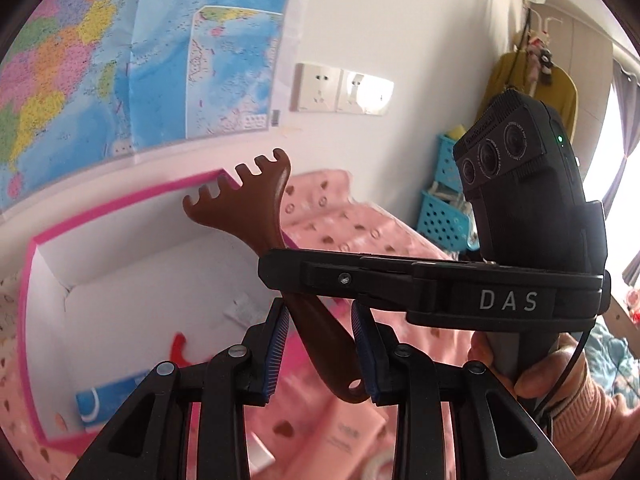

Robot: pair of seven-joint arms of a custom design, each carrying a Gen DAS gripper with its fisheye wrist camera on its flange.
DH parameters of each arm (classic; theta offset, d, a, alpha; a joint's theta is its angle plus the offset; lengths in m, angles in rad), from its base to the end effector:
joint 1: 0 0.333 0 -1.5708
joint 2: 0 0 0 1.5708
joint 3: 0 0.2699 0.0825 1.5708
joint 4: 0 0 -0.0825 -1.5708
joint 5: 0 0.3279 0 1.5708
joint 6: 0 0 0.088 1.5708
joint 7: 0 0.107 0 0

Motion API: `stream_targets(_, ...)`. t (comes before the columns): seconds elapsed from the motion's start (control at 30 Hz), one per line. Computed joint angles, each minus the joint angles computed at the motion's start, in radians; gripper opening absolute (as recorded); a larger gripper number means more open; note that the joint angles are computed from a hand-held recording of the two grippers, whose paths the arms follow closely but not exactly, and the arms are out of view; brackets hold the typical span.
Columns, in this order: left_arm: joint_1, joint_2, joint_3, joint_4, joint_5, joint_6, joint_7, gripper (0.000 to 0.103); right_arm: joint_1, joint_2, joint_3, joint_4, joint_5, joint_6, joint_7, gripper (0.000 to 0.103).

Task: Organize rigid objects
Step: 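Carry the back scratcher into the magenta box and open the right tool, then move the right tool back to the white-capped tube on the bed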

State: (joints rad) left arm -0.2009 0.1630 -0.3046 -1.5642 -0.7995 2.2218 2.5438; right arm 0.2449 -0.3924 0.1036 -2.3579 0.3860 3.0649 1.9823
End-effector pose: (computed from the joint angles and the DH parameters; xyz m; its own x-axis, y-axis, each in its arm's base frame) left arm 0.5120 -0.2932 0.5786 -0.9204 -0.3428 0.1878 -0.3546 0.5304 -0.7700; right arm 0.4222 0.1286 0.5886 -0.0449 -0.7840 -0.6191 -0.5449 0.5386 -0.6426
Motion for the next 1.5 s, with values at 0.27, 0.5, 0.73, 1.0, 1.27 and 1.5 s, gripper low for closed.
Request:
stream_targets(0.27, -0.023, 0.203, -0.028, 0.253, 0.181, -0.031, -0.189, 0.032, -0.019, 0.094, -0.046, 0.092, 0.008, -0.058, -0.037, 0.013)
stream_targets(0.5, -0.022, 0.282, -0.062, 0.332, 0.270, -0.054, -0.264, 0.033, -0.063, 0.133, -0.037, 0.111, -0.023, -0.108, 0.002, 0.014)
stream_targets(0.73, -0.015, 0.289, -0.082, 0.333, 0.304, -0.045, -0.271, 0.035, -0.160, 0.102, 0.027, 0.081, -0.189, -0.141, 0.184, 0.016)
stream_targets(1.0, 0.049, 0.084, -0.084, 0.036, 0.140, 0.105, -0.112, 0.041, -0.138, -0.025, 0.038, -0.027, -0.219, -0.098, 0.215, 0.019)
stream_targets(1.27, 0.052, -0.127, 0.017, -0.227, -0.134, 0.129, 0.108, 0.051, -0.100, -0.144, 0.092, -0.122, -0.211, -0.102, 0.192, 0.032)
stream_targets(1.5, 0.001, -0.243, 0.104, -0.411, -0.154, 0.171, 0.171, 0.051, -0.063, -0.214, 0.128, -0.208, -0.174, -0.128, 0.215, 0.036)
